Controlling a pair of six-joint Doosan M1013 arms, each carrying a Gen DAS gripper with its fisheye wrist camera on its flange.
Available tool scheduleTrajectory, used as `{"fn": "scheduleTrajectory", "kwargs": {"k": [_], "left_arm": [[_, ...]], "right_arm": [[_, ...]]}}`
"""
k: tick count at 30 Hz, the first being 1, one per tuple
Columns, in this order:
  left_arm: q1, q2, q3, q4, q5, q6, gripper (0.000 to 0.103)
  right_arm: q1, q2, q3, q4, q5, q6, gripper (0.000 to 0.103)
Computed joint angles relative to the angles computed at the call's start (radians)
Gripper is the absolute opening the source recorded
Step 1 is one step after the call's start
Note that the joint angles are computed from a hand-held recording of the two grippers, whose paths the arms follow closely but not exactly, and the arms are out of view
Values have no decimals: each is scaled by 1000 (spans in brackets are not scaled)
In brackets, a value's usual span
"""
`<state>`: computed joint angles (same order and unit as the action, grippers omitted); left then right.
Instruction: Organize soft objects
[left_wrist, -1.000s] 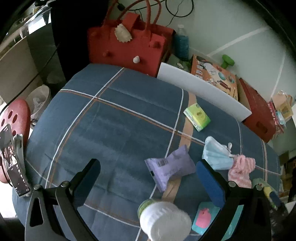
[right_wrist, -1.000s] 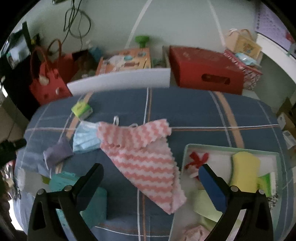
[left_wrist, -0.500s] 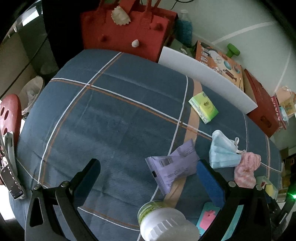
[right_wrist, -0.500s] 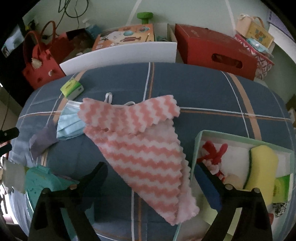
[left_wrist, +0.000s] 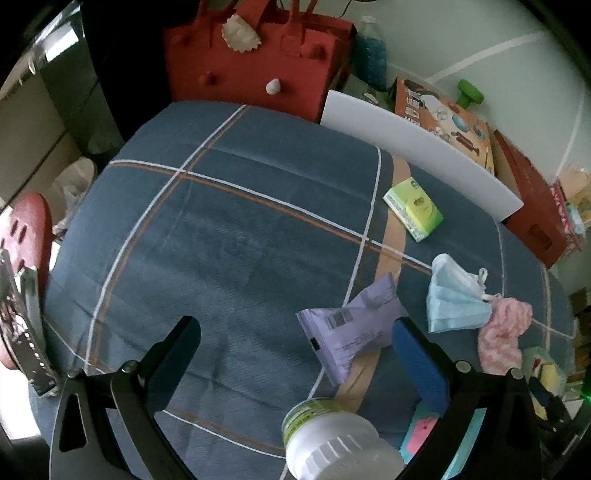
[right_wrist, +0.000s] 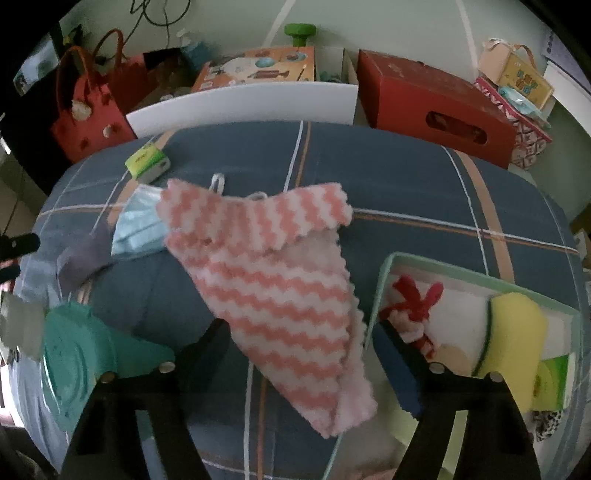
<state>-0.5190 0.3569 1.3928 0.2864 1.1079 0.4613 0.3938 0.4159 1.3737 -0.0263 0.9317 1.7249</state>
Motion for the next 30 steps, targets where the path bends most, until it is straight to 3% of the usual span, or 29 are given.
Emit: {"fn": "scheduleTrajectory", "kwargs": {"k": [13, 17, 26, 30], "left_arm": [[-7, 10, -13, 12, 47, 17, 103], [-5, 14, -14, 9, 57, 19, 103], [-6, 19, -19, 3, 64, 39, 103], [-5, 23, -22, -5, 66, 47, 103]], "right_arm": [[38, -13, 24, -153, 2, 5, 70], [44, -20, 26, -130, -26, -48, 70], [45, 16, 8, -109, 25, -89, 58], [47, 21, 10, -113, 15, -84, 58]]}}
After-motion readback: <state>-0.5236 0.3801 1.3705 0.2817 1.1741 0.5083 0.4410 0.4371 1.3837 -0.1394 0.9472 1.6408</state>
